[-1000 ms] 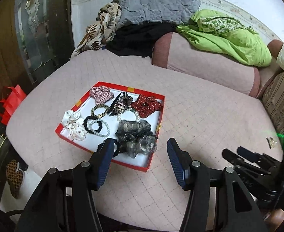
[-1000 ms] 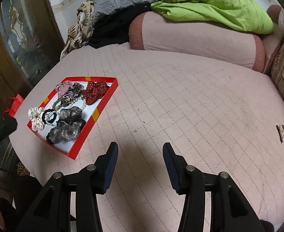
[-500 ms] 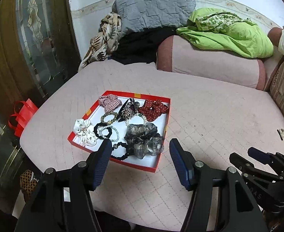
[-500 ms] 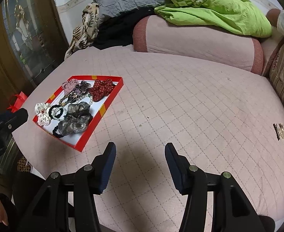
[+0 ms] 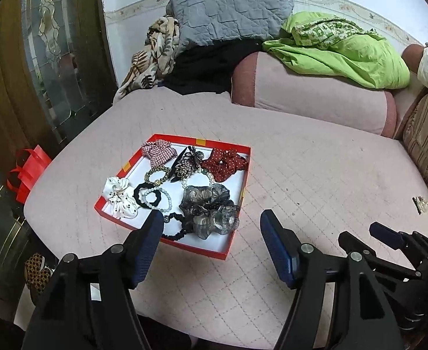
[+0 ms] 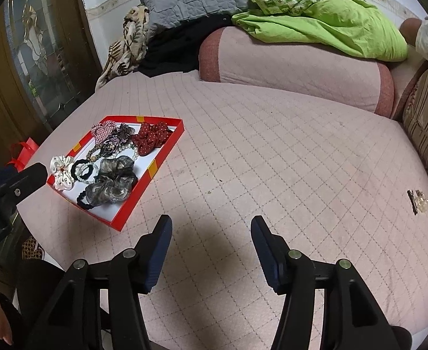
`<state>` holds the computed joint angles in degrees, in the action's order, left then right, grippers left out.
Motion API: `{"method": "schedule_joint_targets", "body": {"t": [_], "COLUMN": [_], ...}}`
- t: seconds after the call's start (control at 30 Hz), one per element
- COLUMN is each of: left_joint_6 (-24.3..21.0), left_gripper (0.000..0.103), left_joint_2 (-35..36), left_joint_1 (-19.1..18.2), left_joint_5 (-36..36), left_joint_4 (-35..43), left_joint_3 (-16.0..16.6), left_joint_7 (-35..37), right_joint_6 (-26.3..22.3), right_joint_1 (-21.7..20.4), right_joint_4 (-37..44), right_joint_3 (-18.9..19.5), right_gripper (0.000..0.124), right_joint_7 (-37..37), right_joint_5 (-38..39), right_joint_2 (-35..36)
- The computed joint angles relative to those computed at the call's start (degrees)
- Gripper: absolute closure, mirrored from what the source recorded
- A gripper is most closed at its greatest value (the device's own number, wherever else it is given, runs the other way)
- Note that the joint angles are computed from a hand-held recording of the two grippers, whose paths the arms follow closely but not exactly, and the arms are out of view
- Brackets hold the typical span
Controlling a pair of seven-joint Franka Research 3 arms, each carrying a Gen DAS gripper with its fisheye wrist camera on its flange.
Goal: Organize jewelry
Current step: 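Withdraw both grippers back from the tray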
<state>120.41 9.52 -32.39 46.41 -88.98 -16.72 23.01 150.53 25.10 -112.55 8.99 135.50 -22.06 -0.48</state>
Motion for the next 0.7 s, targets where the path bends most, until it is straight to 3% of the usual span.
{"method": "schedule_joint_targets", "body": {"t": [0.47,0.7], "left_joint_6": [2.01,4.71], "left_gripper": [0.032,0.032], "left_joint_2": [0.05,-2.67], "left_joint_1": [0.81,4.34], "left_joint_5": [-1.43,-3.88], "left_joint_4": [-1.32,-6.36], "left_joint_3": [0.25,1.59], "left_joint_7": [0.47,-0.43], "right_joint_6": [-1.43,-1.79], "right_joint_1": [0.74,1.38], "right_joint_4": [1.02,2.97], "right_joint_3": [-0.19,-0.31], "right_gripper": [0.062,0.062], "right_joint_7": [-0.82,-4.90], "right_joint_5": [0.19,4.99], "right_joint_2": [1.22,3.59]}}
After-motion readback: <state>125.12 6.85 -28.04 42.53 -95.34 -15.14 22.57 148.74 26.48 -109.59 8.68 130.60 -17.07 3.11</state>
